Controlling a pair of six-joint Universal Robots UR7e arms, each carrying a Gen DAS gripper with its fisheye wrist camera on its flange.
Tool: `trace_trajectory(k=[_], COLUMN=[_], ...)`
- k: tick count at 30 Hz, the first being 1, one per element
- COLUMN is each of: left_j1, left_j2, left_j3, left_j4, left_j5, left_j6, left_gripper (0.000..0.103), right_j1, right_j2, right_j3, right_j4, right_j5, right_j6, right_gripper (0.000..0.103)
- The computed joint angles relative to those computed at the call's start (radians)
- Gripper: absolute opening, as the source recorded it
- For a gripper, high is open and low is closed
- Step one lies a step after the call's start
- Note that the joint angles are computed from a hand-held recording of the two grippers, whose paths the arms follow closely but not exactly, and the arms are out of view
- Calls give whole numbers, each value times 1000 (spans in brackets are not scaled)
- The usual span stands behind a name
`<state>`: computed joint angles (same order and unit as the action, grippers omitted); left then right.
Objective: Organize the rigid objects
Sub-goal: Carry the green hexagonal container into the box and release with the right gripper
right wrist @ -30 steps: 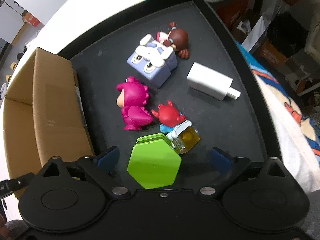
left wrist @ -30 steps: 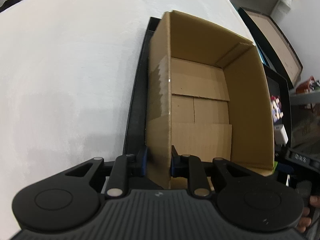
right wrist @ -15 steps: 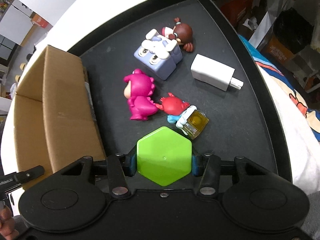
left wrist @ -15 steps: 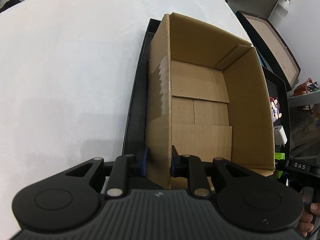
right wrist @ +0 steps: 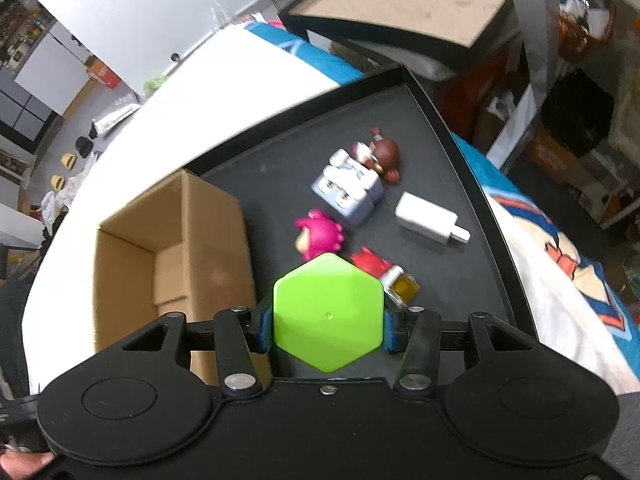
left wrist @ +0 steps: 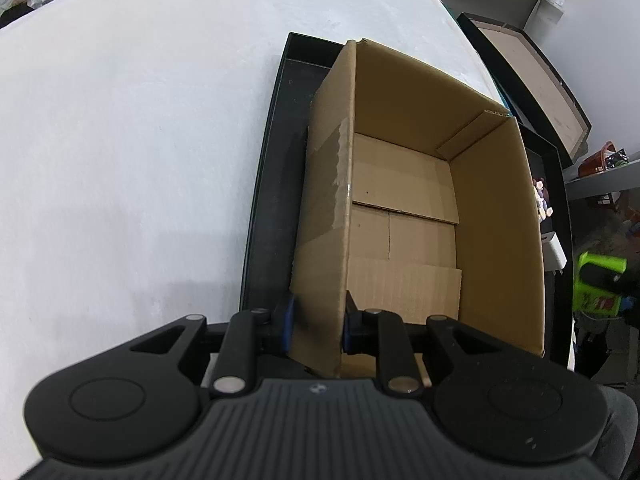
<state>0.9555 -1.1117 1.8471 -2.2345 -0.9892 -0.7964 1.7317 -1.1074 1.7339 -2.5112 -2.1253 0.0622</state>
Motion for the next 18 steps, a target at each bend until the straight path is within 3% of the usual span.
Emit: trace_trajectory(k=[18], left_j1=[26], left_j2=[-17], left_j3=[14], left_j4=[-49], left_j5=[-60], left_j6=[38], left_gripper=[24], right_j1=[109], right_j2=[154], right_j3=[-142], right_j4=[10], right_j5=[-8], right_j6=[-100], right_gripper=[47])
